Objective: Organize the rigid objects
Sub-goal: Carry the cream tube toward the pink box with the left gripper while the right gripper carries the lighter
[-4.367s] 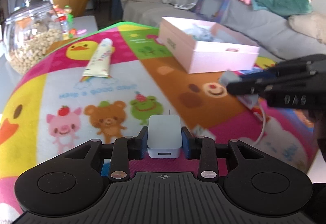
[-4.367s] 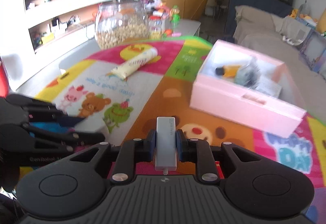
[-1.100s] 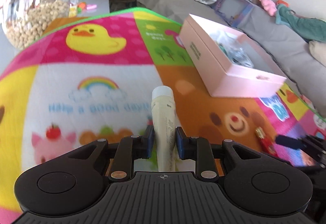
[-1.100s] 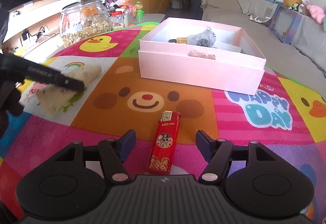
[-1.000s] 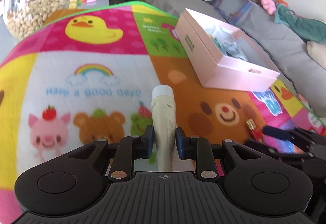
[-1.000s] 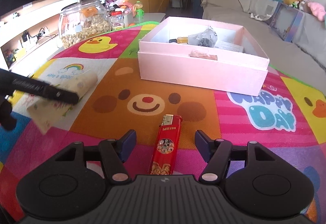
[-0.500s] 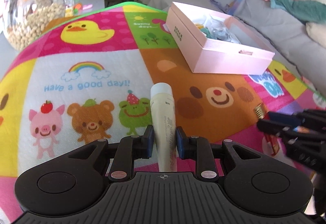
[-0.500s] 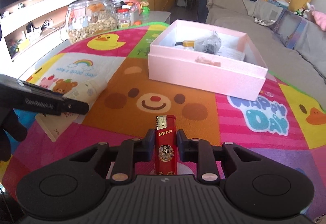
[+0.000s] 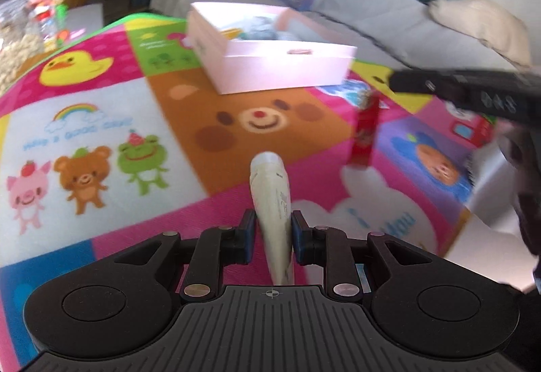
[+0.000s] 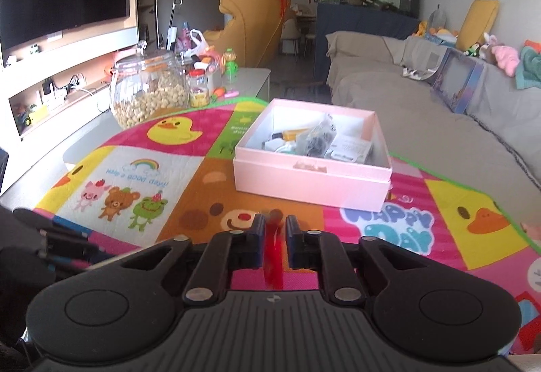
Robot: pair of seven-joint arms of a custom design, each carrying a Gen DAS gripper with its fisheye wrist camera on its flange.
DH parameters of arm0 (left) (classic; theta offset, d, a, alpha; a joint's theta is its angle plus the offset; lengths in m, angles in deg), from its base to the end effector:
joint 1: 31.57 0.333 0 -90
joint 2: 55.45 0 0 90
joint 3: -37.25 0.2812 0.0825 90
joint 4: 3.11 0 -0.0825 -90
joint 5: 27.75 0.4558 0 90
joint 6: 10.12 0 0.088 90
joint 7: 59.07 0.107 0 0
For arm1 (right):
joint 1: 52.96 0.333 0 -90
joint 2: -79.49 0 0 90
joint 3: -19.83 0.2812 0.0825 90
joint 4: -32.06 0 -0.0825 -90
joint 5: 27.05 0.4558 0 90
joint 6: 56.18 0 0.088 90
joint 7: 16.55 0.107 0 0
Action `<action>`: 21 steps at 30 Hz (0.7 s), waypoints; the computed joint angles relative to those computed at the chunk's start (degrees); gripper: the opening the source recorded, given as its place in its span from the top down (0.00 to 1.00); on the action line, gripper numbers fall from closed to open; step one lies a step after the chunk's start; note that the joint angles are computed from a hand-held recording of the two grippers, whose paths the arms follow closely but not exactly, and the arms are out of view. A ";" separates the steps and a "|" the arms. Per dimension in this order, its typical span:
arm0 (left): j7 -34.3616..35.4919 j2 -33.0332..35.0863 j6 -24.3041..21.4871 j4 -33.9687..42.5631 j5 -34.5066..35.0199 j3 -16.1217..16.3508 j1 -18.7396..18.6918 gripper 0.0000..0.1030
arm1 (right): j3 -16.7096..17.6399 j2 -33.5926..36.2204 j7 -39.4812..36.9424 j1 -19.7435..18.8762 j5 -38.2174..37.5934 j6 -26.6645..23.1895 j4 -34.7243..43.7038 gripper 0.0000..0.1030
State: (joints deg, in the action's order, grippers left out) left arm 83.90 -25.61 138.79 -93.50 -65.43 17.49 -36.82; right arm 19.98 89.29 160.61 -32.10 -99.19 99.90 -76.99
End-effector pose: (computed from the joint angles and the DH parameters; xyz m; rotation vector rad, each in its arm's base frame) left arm 0.7194 -0.2840 0.3401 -1.0825 2.6094 -1.1651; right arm 0.6321 0.2805 0.3939 -1.5333 1.7365 -0.9266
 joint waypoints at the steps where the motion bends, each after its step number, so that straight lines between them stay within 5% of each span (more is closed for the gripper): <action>1: 2.43 -0.97 0.30 -1.30 -1.35 -1.10 0.91 0.76 | -0.22 -0.83 1.52 0.18 -1.55 -0.14 -0.63 0.88; 5: 5.66 -2.55 1.36 -2.89 -3.53 -1.65 0.73 0.76 | 0.18 -2.95 4.18 -0.49 -5.24 -0.53 -2.45 0.88; 10: -1.26 -1.85 5.76 -2.44 0.63 1.37 -2.62 0.76 | 1.16 -2.71 1.00 -1.34 -1.48 -3.25 -3.77 0.87; 12: -5.52 -1.04 4.54 -1.28 4.29 3.02 -3.66 0.76 | 1.31 -2.28 -0.92 -1.49 0.69 -3.77 -4.14 0.79; 14: -8.26 0.08 1.31 0.42 8.35 4.14 -4.25 0.76 | 1.18 -1.73 -1.46 -1.56 1.92 -3.53 -4.20 0.60; 16: -6.14 0.06 2.15 -0.36 8.81 2.90 -3.16 0.76 | 0.95 -0.78 -1.78 -1.58 2.76 -2.95 -3.69 0.52; 21: -7.08 1.77 1.21 1.73 9.24 2.22 -2.70 0.75 | 0.41 3.16 -6.55 -1.27 7.90 -1.84 -0.50 0.48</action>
